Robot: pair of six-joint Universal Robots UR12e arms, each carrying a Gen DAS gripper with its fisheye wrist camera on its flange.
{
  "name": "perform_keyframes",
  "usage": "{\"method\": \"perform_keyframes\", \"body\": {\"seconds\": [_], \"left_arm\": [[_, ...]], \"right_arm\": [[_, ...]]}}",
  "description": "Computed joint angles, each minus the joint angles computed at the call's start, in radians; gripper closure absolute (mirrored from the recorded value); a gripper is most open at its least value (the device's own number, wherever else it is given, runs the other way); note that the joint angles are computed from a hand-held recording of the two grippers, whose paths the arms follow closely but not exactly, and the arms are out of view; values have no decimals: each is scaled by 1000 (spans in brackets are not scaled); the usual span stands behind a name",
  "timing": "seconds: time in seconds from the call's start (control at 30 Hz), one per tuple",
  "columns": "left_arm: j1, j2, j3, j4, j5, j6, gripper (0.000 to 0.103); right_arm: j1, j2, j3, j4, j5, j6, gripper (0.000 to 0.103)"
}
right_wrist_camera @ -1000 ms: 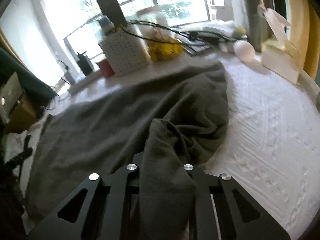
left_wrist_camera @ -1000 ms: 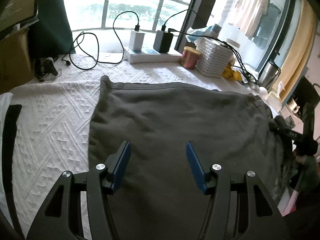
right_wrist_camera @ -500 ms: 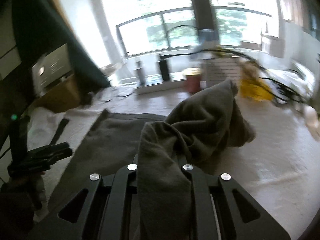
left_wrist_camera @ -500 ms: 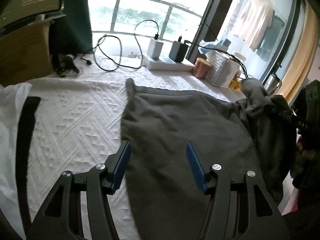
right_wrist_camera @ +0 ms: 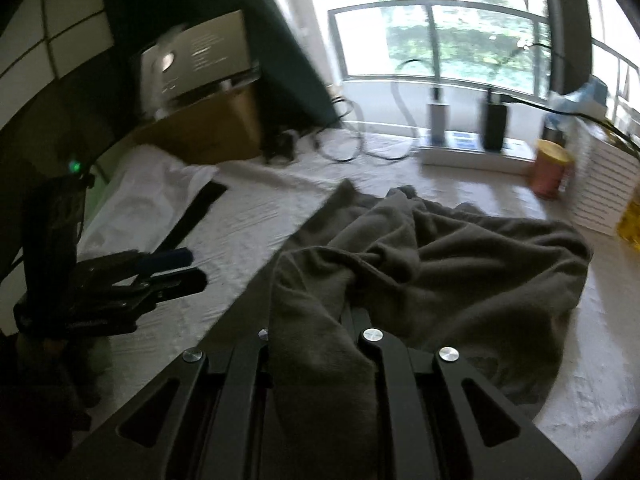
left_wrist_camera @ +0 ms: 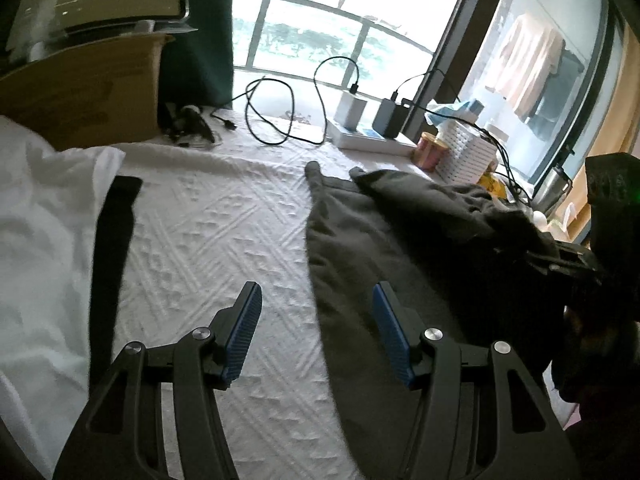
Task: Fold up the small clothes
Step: 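Grasp the shirt side with the right gripper and fold it over the middle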
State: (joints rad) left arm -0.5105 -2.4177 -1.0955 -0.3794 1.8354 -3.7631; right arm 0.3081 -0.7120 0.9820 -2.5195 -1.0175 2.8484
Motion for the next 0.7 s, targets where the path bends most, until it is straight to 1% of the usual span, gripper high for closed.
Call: {"method": "perform_keyframes", "body": {"seconds": [0.1, 0.13, 0.17, 0.2, 0.23, 0.27, 0.3, 0.37, 0.4, 0.43, 0.5, 0.6, 0.7], "left_arm": [[0, 12, -20, 6, 10, -5, 42], [0, 15, -23, 7, 12, -5, 42], [-1, 17, -26, 7, 14, -5, 42], [-1, 20, -31, 7, 16, -5, 42], [-1, 23, -35, 6, 17, -7, 42], [-1, 26, -40, 7, 18, -8, 42], [-2, 29, -46, 7, 19, -10, 42], [-3, 34, -53, 5, 23, -15, 42], [-4, 37, -58, 6, 25, -17, 42], [-5, 42, -65, 8, 27, -21, 42], [-6, 46, -71, 7, 31, -24, 42], [-11, 53, -79, 7, 45, -31, 42], [-19, 60, -83, 15, 66, -31, 42]], "right_arm": [[13, 0, 0, 31, 9, -43, 92], [17, -1, 0, 53, 13, -62, 92], [22, 0, -7, 97, 14, -92, 92], [28, 2, -14, 139, 7, -119, 92], [37, 3, -15, 169, -19, -149, 89], [42, 1, -9, 167, -32, -156, 89], [45, -3, -2, 173, -39, -165, 86], [45, -12, 3, 226, -8, -200, 67], [43, -20, 15, 234, 12, -216, 50], [43, -30, 31, 224, 27, -223, 42], [42, -51, 64, 220, 49, -246, 37], [39, -80, 100, 277, 112, -320, 37], [39, -119, 161, 259, 122, -368, 36]]}}
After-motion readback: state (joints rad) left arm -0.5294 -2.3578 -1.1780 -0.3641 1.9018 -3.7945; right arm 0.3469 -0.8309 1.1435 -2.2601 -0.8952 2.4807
